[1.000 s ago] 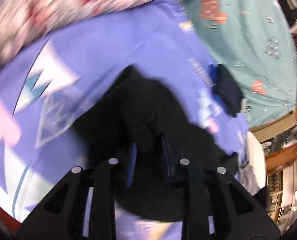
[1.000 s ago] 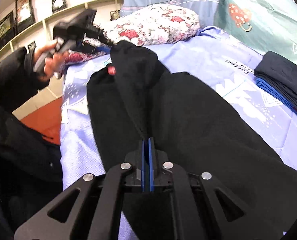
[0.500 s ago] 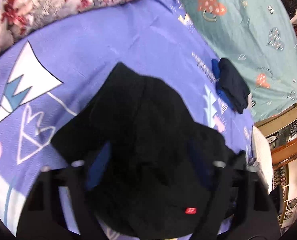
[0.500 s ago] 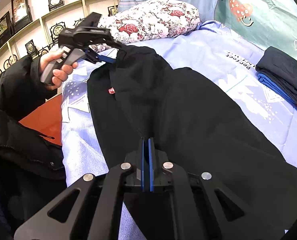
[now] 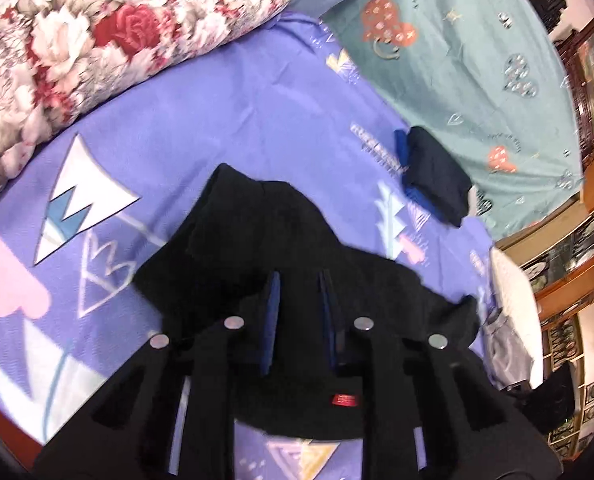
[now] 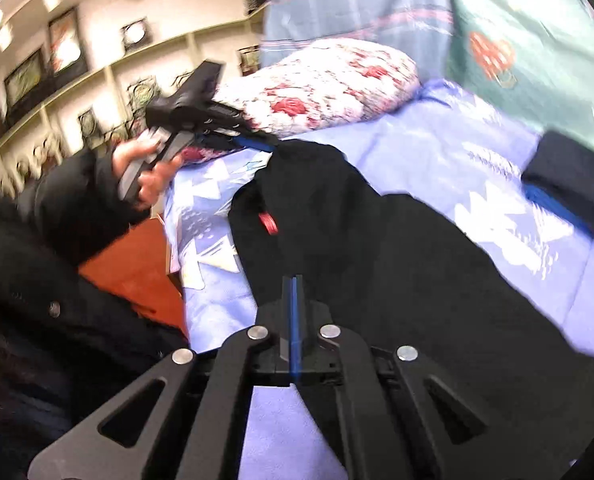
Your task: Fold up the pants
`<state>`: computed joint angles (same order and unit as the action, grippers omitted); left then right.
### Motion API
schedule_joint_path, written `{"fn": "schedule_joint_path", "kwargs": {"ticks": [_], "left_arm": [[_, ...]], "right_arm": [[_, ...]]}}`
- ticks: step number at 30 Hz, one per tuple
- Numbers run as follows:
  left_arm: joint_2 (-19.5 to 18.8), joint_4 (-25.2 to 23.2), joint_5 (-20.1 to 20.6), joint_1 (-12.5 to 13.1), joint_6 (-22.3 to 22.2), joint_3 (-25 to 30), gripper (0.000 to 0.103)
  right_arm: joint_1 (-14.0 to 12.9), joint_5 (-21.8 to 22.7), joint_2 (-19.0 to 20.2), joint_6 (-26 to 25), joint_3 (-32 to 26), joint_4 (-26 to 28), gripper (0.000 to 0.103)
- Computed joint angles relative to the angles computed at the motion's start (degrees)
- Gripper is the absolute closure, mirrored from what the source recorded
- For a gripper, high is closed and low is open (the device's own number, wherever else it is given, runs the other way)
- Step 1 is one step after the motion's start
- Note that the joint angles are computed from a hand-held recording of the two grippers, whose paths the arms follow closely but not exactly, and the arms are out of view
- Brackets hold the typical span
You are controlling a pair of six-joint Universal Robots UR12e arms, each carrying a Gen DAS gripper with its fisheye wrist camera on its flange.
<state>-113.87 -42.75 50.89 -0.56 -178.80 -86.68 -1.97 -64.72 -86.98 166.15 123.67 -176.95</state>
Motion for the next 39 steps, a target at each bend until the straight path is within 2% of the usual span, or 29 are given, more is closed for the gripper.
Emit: {"fn": "schedule_joint_path", "kwargs": {"ticks": [2,4,7,11,15,19,20,21,22,23,25,28,31,34,36,39], "left_arm": [[-0.3,-3.8,2.4,-0.2,0.8,0.3,0.075],[-0.8,-6.0,3.7,-0.4,0.8,0.2,0.054],[-1.6,-6.9,4.6,-1.0,1.0,0.5,0.04],[-3.2,-5.6,6.1,-1.7,-1.7,2.5,0.038],[-4.2,-3.2,8.0,-2.6,-3.3,4.3,0.03],[-5.4,-4.9,7.8,-3.3,-2.8,5.8,0.031],[-5.4,-4.5,7.6,-3.4,-2.4,5.6,0.033],[-5.3,-3.4,7.4,-3.5,-2.1,5.3,0.046],[-5.2,-3.0,6.7,-3.6,-1.5,5.2,0.067],[-5.2,-3.0,5.5,-3.6,-0.9,5.2,0.075],[-4.9,-1.3,5.1,-3.6,-1.3,4.8,0.076],[-4.2,0.7,3.0,-3.3,-1.9,4.1,0.076],[-3.3,1.7,1.8,-3.0,-1.8,3.6,0.077],[-2.2,1.6,1.9,-2.6,0.0,3.1,0.078],[-1.6,0.9,3.0,-2.1,1.2,2.9,0.078],[-1.5,-0.7,4.5,-1.5,1.7,2.6,0.078]], "right_arm": [[2.1,-7.1,0.3,-1.0,-0.4,1.2,0.103],[2.9,-11.2,1.0,0.2,-0.7,2.1,0.101],[4.7,-18.5,1.7,-1.1,-0.5,2.1,0.057],[5.8,-21.5,3.2,-4.0,-1.5,4.8,0.057],[5.9,-22.4,4.9,-6.1,-3.1,8.1,0.058],[5.4,-21.7,5.9,-6.8,-4.6,10.9,0.064],[5.3,-21.1,5.9,-7.0,-4.8,11.7,0.069],[5.2,-20.3,5.9,-7.9,-5.2,12.8,0.076],[5.2,-20.0,5.9,-9.0,-5.6,14.2,0.086],[5.6,-21.1,6.0,-9.6,-5.9,14.4,0.092],[6.0,-22.8,6.3,-9.8,-6.2,13.6,0.097],[5.4,-21.9,5.9,-8.0,-5.7,10.5,0.098],[4.3,-18.1,5.0,-5.9,-5.1,10.0,0.099],[2.4,-10.0,3.5,-3.8,-4.1,11.3,0.099],[2.1,-6.7,2.4,-4.3,-3.3,11.7,0.099],[3.0,-7.0,1.5,-5.0,-2.7,11.7,0.099]]}}
